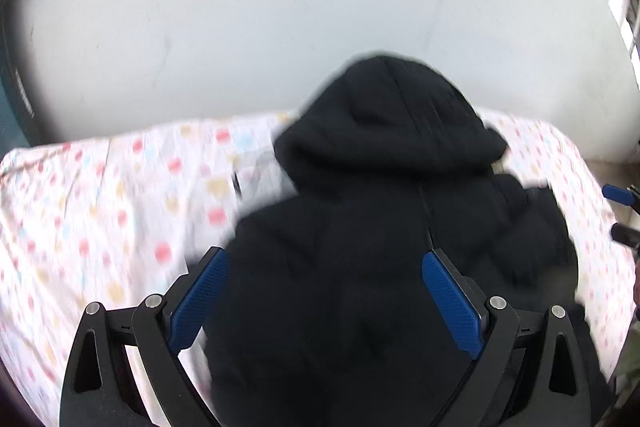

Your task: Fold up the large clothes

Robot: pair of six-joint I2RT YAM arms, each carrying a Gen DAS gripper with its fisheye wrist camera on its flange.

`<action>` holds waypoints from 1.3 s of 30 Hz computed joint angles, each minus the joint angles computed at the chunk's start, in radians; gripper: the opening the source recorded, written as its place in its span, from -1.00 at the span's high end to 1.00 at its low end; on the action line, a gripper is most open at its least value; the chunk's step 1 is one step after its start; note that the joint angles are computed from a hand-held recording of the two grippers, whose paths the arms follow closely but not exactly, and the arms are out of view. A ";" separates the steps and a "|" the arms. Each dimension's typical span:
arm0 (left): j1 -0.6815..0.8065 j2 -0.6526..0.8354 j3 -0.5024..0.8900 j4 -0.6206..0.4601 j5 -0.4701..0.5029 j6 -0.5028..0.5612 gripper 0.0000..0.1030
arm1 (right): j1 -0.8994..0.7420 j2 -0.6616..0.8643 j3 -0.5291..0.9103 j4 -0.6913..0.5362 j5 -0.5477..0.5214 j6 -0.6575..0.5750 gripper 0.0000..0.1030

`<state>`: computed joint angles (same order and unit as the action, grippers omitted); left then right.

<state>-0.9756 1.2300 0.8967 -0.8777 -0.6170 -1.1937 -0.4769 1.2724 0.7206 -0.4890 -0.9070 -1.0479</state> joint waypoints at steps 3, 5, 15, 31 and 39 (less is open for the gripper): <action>0.236 -0.048 -0.011 0.139 0.120 0.286 -0.87 | 0.043 0.163 0.253 -0.085 -0.057 0.110 -0.98; 0.390 -0.037 -0.011 0.256 0.242 0.436 -0.88 | 0.088 0.261 0.395 -0.131 -0.070 0.146 -0.98; 0.717 0.287 0.051 0.657 0.620 0.598 -0.94 | 0.371 0.697 0.880 -0.055 0.078 0.405 -0.98; 0.759 0.620 0.142 0.921 0.813 0.502 -0.78 | 0.563 0.980 1.196 -0.062 0.261 0.559 -0.97; 0.694 0.547 0.069 0.932 0.753 0.512 0.48 | 0.610 0.826 0.946 0.143 0.354 0.552 0.56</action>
<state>-0.2815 1.7771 0.9657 0.0539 0.1361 -0.6814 0.1334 2.0986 1.6670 -0.3460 -0.5530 -0.4954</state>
